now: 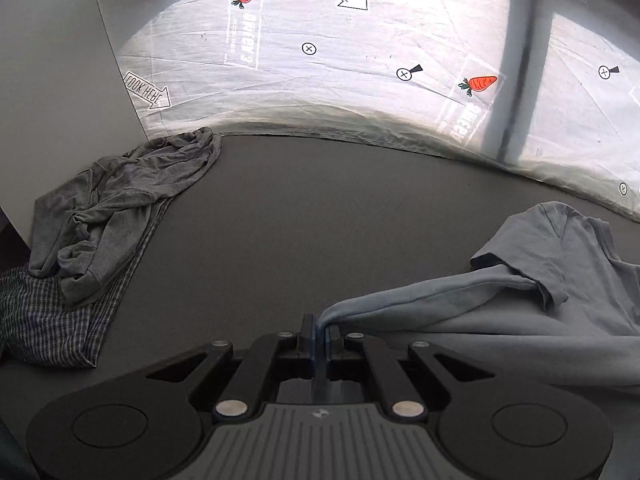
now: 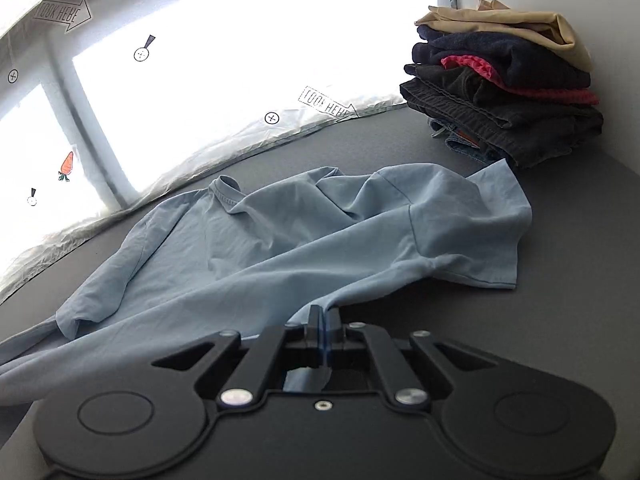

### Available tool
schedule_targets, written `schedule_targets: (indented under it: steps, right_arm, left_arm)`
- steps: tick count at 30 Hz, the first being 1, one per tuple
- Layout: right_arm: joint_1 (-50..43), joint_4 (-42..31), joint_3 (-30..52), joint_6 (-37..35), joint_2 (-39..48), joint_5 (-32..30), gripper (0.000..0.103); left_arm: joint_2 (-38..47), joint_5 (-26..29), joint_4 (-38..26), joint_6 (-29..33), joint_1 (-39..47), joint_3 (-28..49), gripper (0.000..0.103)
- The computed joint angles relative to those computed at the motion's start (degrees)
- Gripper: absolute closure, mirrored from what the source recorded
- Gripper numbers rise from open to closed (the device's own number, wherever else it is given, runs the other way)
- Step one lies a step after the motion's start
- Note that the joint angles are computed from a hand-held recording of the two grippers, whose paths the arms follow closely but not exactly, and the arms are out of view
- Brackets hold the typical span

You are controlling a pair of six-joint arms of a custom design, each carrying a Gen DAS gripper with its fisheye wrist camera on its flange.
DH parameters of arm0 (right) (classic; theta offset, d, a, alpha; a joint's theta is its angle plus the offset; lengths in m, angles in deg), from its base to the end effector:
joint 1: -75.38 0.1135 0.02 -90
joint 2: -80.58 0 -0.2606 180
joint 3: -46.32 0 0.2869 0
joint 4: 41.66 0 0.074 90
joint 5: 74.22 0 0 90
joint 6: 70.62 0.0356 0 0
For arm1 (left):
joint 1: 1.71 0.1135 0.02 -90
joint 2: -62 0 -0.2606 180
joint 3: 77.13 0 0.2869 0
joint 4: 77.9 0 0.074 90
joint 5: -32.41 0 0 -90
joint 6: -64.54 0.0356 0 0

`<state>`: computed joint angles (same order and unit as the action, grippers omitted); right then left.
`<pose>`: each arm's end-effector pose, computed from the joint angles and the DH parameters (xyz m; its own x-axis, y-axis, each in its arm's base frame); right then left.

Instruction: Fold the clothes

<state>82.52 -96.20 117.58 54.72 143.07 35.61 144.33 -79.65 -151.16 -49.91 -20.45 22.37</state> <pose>0.2577 0.0201 0.3114 -0.5118 0.4843 -0.7096 0.5074 0.8369 0.2052 0.3064 -0.0898 0.3677 -0.7566 -0.1484 -0.6369 -0.2349 0.9706 0.0528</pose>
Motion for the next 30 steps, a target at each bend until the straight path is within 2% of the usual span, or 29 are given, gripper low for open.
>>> schedule_targets:
  steps: [4, 6, 8, 11, 14, 18, 22, 24, 27, 30]
  right_arm:
    - [-1.22, -4.42, -1.88, -2.18, -5.78, -3.33, 0.102]
    - [-2.15, -6.64, -2.8, -2.37, -7.28, -5.84, 0.102]
    - [-3.29, -8.9, -3.32, -2.76, -7.49, -7.73, 0.102]
    - [-4.37, -10.53, -3.44, -4.22, -7.88, -9.32, 0.1]
    - [-3.8, -10.25, -2.99, -5.98, -8.42, -8.32, 0.096]
    - [-2.89, -7.7, -1.59, -10.91, -8.15, -4.34, 0.079]
    - [-6.27, -2.89, -0.09, -14.16, -4.92, -5.88, 0.077]
    - [-7.69, -0.47, 1.51, -15.31, -1.48, -6.39, 0.077]
    - [-9.59, 2.7, 4.95, -16.17, 4.77, -8.15, 0.075]
    - [-11.39, 5.87, 10.27, -17.61, 13.34, -10.39, 0.069]
  left_arm:
    - [-13.01, 6.34, -10.33, -12.51, 2.93, -12.65, 0.098]
    - [-17.28, 9.13, -13.31, -17.5, 2.67, -17.85, 0.096]
    - [-20.14, 11.27, -13.81, -18.96, 3.25, -20.39, 0.087]
    - [-19.75, 7.69, -12.47, -16.6, 1.59, -18.51, 0.082]
    - [-15.56, 3.73, -10.59, -12.06, -0.39, -14.2, 0.075]
    - [-8.73, 2.81, -6.3, -6.94, -0.18, -8.5, 0.066]
    - [0.03, 2.61, -0.34, -2.81, -0.33, -0.74, 0.056]
    - [5.14, 3.46, 2.14, 0.27, -0.38, 4.06, 0.055]
    - [15.84, 4.44, 3.94, 6.52, -1.36, 14.74, 0.053]
    - [29.64, 6.37, 2.03, 11.9, -2.53, 30.59, 0.047]
